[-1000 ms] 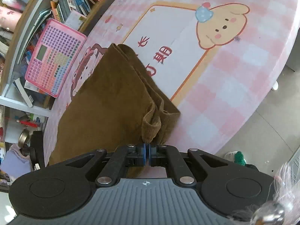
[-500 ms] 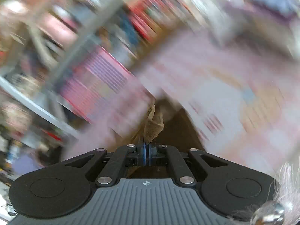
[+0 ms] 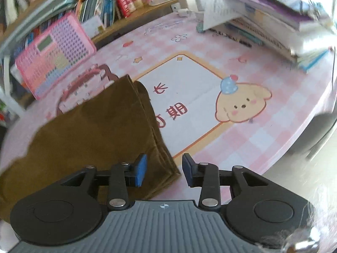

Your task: Fold clothes

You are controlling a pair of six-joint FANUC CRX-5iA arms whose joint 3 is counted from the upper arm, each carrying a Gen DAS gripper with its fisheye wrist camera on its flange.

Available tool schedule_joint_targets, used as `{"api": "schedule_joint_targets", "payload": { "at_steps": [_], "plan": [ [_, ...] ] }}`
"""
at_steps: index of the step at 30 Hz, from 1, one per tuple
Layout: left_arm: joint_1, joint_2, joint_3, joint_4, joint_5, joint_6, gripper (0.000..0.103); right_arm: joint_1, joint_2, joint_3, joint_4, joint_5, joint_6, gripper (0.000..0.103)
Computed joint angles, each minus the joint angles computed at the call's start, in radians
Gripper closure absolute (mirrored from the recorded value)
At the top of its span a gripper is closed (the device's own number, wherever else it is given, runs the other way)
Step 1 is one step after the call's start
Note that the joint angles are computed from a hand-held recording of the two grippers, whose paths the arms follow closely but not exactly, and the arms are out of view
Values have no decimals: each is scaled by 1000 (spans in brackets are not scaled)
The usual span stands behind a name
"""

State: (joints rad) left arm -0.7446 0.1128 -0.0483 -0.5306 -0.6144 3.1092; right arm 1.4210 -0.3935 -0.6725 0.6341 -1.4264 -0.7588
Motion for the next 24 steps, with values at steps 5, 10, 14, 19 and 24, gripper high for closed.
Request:
{"api": "schedule_joint_targets", "payload": {
  "at_steps": [5,10,14,19,24],
  "plan": [
    [35,29,1,66,4,-32,50,-29,48,34,-43,22,108,67],
    [28,65,36,71,-3,-34,51,-62,59,43,-55,48,186,77],
    [23,74,48,63,-15,-3,61,-87,47,24,-38,86,255,88],
    [2,108,98,50,-64,34,75,-153,-7,-35,18,171,328,92],
    [-54,180,219,15,-146,86,80,-255,-67,-87,121,194,406,92]
  ]
}}
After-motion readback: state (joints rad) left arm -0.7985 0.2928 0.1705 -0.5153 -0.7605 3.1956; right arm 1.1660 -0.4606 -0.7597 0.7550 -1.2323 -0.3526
